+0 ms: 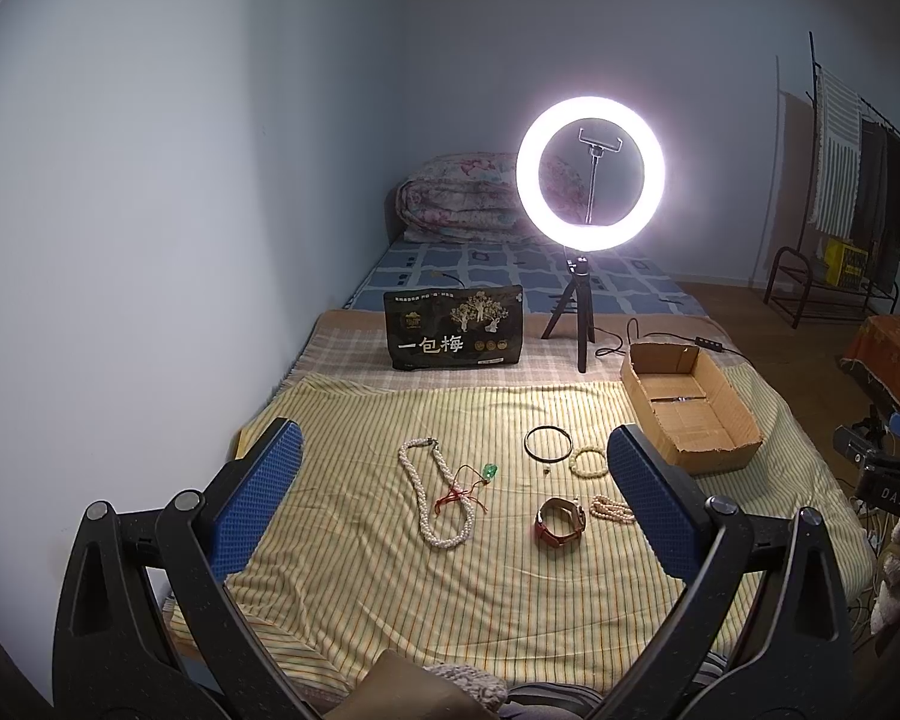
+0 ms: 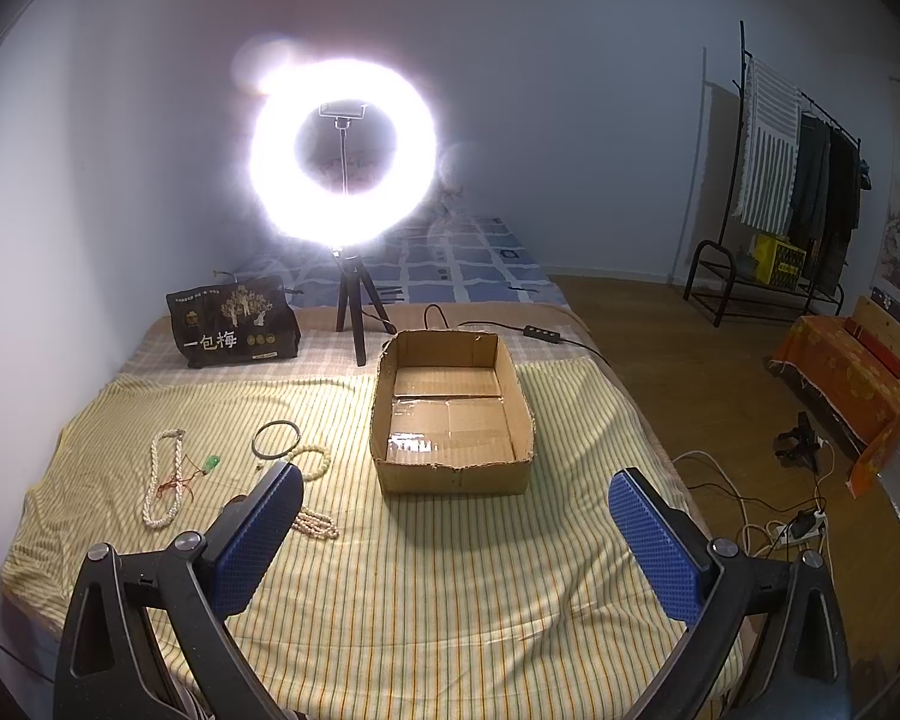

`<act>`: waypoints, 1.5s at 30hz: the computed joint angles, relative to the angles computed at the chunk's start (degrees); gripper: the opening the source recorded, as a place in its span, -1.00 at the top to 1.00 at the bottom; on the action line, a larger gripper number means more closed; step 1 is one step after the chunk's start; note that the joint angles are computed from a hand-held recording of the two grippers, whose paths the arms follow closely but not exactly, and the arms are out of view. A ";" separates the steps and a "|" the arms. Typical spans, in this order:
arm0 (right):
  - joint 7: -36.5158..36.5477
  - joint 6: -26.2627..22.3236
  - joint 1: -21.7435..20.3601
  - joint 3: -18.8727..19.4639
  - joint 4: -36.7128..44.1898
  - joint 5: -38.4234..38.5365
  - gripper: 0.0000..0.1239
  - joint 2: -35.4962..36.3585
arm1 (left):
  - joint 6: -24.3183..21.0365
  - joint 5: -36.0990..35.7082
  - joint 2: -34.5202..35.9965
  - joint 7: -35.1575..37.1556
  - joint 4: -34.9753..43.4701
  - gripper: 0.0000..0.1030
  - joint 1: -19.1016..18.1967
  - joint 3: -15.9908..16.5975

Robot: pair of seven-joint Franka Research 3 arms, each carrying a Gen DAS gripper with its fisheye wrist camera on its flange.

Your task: Organize jewelry

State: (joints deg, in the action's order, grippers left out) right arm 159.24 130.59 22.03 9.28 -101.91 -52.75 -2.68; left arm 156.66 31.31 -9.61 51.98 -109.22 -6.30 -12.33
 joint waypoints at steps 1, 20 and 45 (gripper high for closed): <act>0.01 0.00 0.02 0.00 -0.02 0.06 -0.66 -0.02 | 0.03 -0.06 0.00 0.01 0.00 -1.00 -0.02 0.02; -1.74 0.27 0.19 -0.26 0.23 1.28 -0.66 1.11 | 0.36 1.52 1.04 -1.71 -1.07 -1.00 0.18 0.11; -23.67 6.20 3.23 -5.76 9.68 16.24 -0.64 15.19 | -6.43 -18.82 12.55 16.68 2.32 -0.77 0.91 3.37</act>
